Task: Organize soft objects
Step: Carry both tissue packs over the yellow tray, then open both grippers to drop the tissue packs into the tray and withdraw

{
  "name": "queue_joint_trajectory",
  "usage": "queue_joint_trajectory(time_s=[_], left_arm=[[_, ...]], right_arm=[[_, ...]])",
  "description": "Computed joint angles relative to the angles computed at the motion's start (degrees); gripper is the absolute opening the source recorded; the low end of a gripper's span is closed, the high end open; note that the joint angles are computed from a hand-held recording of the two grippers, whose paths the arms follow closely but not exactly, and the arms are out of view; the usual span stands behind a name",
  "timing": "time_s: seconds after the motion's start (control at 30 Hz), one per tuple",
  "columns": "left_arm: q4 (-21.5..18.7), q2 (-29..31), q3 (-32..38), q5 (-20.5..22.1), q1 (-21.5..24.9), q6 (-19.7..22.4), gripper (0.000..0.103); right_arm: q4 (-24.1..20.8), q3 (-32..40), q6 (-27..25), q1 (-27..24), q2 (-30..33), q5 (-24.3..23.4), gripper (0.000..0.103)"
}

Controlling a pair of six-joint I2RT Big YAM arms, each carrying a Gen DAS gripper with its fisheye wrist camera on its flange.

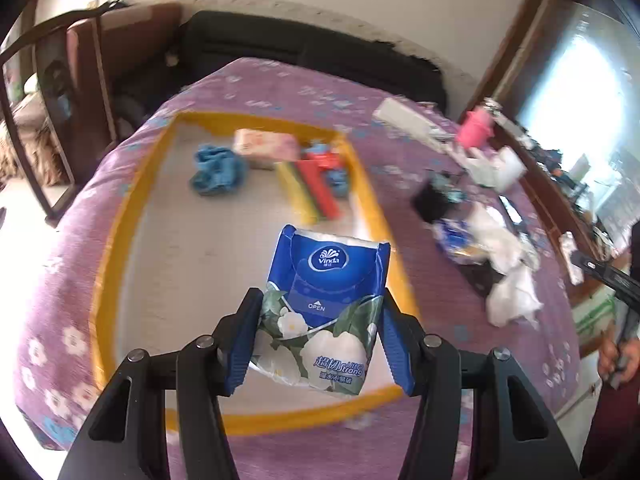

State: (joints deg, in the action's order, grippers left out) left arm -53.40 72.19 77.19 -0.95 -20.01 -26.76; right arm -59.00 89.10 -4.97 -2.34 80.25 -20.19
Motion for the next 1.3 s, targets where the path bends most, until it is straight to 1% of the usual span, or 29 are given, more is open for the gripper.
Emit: queue_joint_trajectory(time_s=[0.07,0.23,0.3,0.4,0.5,0.57,0.63,0.7,0.73,0.8,0.83,0.87,0.93,1.03,1.1,1.17,1.2,1.23,1.3], left_arm=[[-1.6,1.4,1.1,1.2,2.6,0.1,0.056],[-5.5,6.8,5.5,3.9,7.4,0.7,0.056],[-7.3,9.7,7.9,5.2,9.0,0.5,0.056],[-9.2,14.1,11.5,6.2,10.9,0.1,0.056],[-9.2,17.3,14.2,6.6,12.2,0.0,0.056],[-9.5,19.4,16.4,5.0,12.3,0.5,0.056],[-7.9,20.6,17.2,4.3,12.6,0.8,0.056],[-6.3,20.9,17.2,5.7,13.2,0.3,0.058],[-6.1,20.9,17.1,7.6,13.7,-0.7,0.059],[-4.0,19.6,15.4,12.6,14.9,-3.2,0.062],[-2.7,18.1,14.0,13.6,15.2,-3.9,0.062],[-2.1,16.9,13.2,13.2,15.2,-3.8,0.063],[-0.1,13.0,10.4,10.2,14.8,-3.2,0.069],[3.6,7.0,5.8,7.6,14.9,-3.4,0.076],[5.3,4.2,3.6,6.6,15.1,-4.2,0.080],[6.6,1.7,1.8,4.9,15.2,-4.8,0.081],[7.0,0.7,1.0,4.3,15.1,-5.0,0.081],[7.5,-0.6,0.0,3.7,14.8,-5.5,0.081],[8.2,-1.8,-1.0,3.1,14.3,-5.8,0.081]], right_arm=[[-1.1,1.7,-0.3,4.4,1.2,-0.7,0.056],[-2.1,6.1,-0.2,14.5,5.6,0.3,0.056],[-2.8,8.3,-0.2,17.9,7.8,0.8,0.056],[-4.6,12.6,0.0,22.5,12.3,1.4,0.056],[-6.2,16.2,0.4,25.5,16.3,1.8,0.056],[-6.8,18.6,0.9,27.1,18.7,2.7,0.056],[-7.8,21.8,1.3,28.3,21.6,3.4,0.056],[-9.7,26.0,2.1,29.4,25.3,3.6,0.057],[-10.3,27.4,2.4,29.7,26.5,3.8,0.057],[-11.8,31.2,3.0,30.7,29.6,4.4,0.057],[-12.3,32.4,3.1,31.0,30.7,4.6,0.057],[-12.8,33.5,3.2,31.2,31.6,4.7,0.057],[-14.0,36.2,3.4,31.5,33.7,4.6,0.057],[-15.1,39.9,4.1,31.9,36.8,5.2,0.058],[-14.6,41.7,5.6,32.0,38.4,5.3,0.059],[-13.9,42.5,7.4,31.7,39.0,4.4,0.068],[-13.5,42.5,8.2,31.5,38.9,3.9,0.075],[-12.6,41.9,9.0,31.3,38.3,3.2,0.078],[-10.7,39.6,9.6,30.8,36.3,2.3,0.078]])
